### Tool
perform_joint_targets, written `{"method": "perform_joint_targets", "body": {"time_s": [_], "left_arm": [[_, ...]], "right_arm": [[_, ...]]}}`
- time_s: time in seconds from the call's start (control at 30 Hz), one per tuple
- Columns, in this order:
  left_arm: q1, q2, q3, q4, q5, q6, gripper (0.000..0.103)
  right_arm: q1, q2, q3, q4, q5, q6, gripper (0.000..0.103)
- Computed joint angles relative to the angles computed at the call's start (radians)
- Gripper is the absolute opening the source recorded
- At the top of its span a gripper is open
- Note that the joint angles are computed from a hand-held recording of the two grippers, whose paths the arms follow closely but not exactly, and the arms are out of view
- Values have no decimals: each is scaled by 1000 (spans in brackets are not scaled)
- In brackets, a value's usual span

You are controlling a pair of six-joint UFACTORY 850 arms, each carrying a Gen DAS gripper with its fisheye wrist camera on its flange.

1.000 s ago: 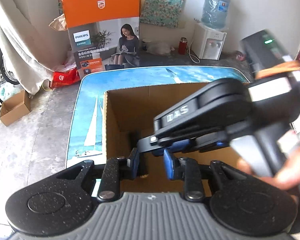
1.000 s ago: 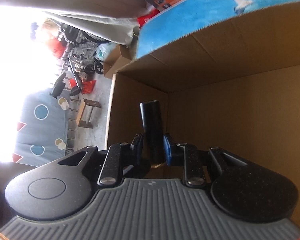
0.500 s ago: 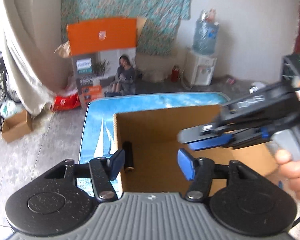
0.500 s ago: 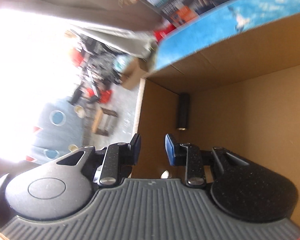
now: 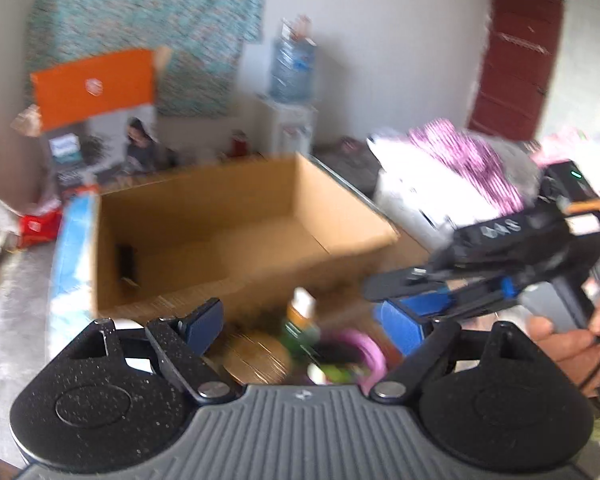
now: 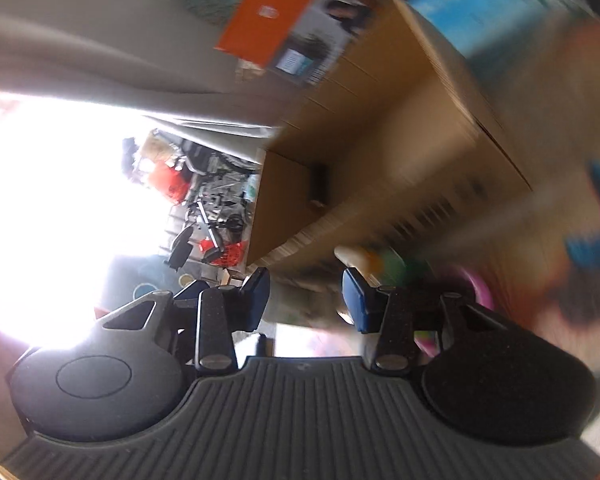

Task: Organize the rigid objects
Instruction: 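Move the right gripper back toward the pink bowl, then grasp the green-yellow tube in the pink bowl with the right gripper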

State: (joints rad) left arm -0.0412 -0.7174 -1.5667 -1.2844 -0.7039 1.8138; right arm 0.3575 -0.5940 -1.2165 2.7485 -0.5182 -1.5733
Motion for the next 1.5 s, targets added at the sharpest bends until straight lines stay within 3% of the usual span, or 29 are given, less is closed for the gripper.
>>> {"method": "perform_joint_targets", "body": {"time_s": [0.1,0.17,0.4,0.6,0.7,1.03,1.5], "left_arm": [[-33,-17,30,31,43,11,81],[-57,-37,26,86,88,-22,64],[-88,-106,-32,210,119,-205,51],[-101,-121,-36,187,188,-203,50],[-102,-149,-80,253,155,-281,52],[-97,-187,-134,255,83,-347,53],[-106,-127,-27,86,108,-107,38]], "right_arm": [[18,-56,-1,30,-41,62,41],[21,-84,-25,28,-6,58,41],[11,-142,-145,-145,152,95,41],[-3,-157,-156,-287,147,245,41],[-5,-153,-148,-300,149,270,41],[-10,-151,-133,-307,119,302,41],[-8,-159,-140,-334,97,315,43]]}}
